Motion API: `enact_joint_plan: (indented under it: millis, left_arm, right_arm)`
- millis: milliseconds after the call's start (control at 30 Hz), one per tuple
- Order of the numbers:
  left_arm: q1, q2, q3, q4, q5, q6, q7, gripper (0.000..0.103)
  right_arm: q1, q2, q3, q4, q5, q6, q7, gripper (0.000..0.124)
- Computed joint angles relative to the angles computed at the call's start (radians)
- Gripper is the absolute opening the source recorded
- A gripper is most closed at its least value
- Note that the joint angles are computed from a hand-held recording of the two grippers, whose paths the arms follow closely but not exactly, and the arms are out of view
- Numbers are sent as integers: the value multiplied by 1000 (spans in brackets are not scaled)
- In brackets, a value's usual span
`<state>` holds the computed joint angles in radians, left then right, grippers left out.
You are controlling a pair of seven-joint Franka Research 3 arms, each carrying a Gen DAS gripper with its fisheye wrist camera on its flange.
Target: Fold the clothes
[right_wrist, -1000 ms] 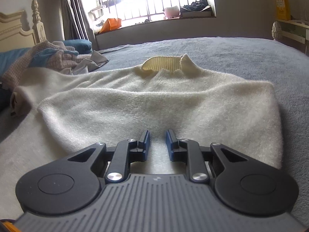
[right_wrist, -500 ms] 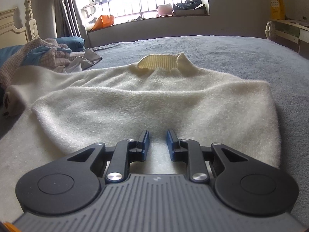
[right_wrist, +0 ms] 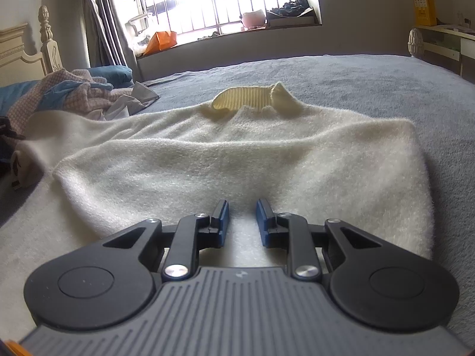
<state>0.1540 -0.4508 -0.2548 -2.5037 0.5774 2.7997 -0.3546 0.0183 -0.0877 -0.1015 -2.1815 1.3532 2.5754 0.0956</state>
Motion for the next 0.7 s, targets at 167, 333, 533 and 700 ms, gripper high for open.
enact_joint_plan:
  millis: [167,333,533,700]
  left_arm:
    - [13,10,-41,54,74,-112,-8,19]
    - [-20,24,-102,167,216,-333,20,13]
    - [-84,59,-172,329,487,-387,83,13]
    - [-215,204,-180,518,608,-197,321,15]
  right_arm:
    - [-5,4,-4,3,10,-21,6,20]
    - [-10,4,-5,3,18,-33,6,20]
    - [-17,6,-8,4,26,-51,11,20]
    - [-19,5,-7,4,30,-53,12,20]
